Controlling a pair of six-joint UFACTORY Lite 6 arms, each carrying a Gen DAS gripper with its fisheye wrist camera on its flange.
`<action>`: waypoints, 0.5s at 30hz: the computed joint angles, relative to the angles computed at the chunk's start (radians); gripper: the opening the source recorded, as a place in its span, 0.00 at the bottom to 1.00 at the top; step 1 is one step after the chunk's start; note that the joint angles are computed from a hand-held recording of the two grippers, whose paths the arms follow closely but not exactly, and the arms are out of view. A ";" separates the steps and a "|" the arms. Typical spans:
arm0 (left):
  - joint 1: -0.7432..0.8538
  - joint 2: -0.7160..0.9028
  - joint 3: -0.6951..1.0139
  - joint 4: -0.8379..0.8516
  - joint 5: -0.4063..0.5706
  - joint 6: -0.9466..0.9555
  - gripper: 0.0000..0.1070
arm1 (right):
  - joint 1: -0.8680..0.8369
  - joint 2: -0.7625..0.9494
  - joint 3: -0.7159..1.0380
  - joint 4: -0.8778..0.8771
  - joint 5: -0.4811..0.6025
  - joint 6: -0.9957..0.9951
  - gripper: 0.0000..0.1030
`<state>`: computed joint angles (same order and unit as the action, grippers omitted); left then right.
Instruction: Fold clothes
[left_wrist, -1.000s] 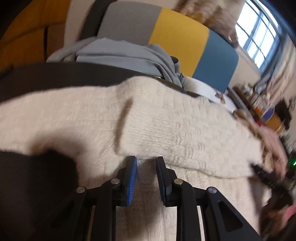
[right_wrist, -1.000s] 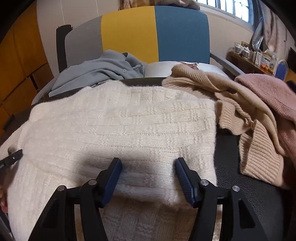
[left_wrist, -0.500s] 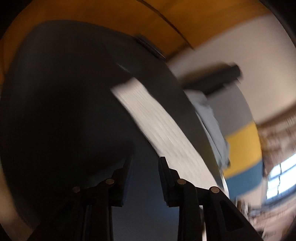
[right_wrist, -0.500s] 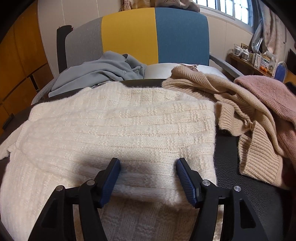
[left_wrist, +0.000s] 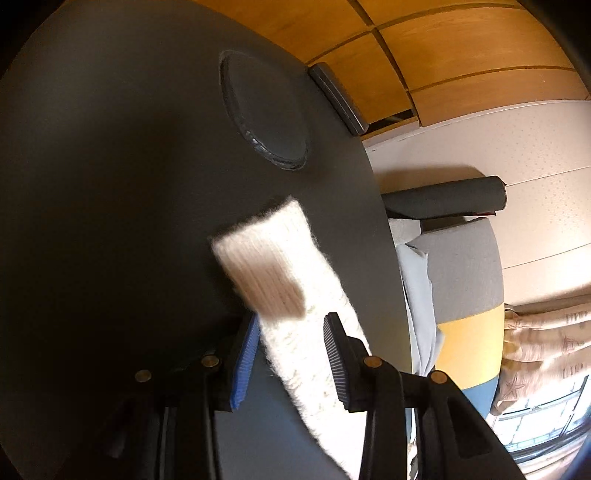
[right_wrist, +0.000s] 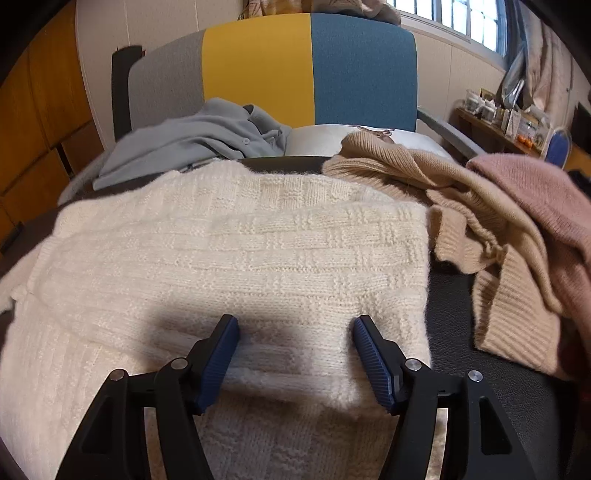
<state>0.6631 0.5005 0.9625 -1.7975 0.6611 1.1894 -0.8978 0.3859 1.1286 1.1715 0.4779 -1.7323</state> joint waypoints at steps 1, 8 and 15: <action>-0.003 -0.002 -0.002 -0.010 -0.005 0.005 0.34 | 0.015 -0.022 -0.007 -0.022 -0.011 0.035 0.64; -0.044 0.016 0.027 -0.025 -0.095 0.035 0.05 | 0.270 -0.237 -0.113 -0.008 0.026 0.126 0.63; -0.057 -0.099 -0.010 0.027 -0.057 0.012 0.05 | 0.536 -0.172 -0.140 0.016 -0.126 0.266 0.63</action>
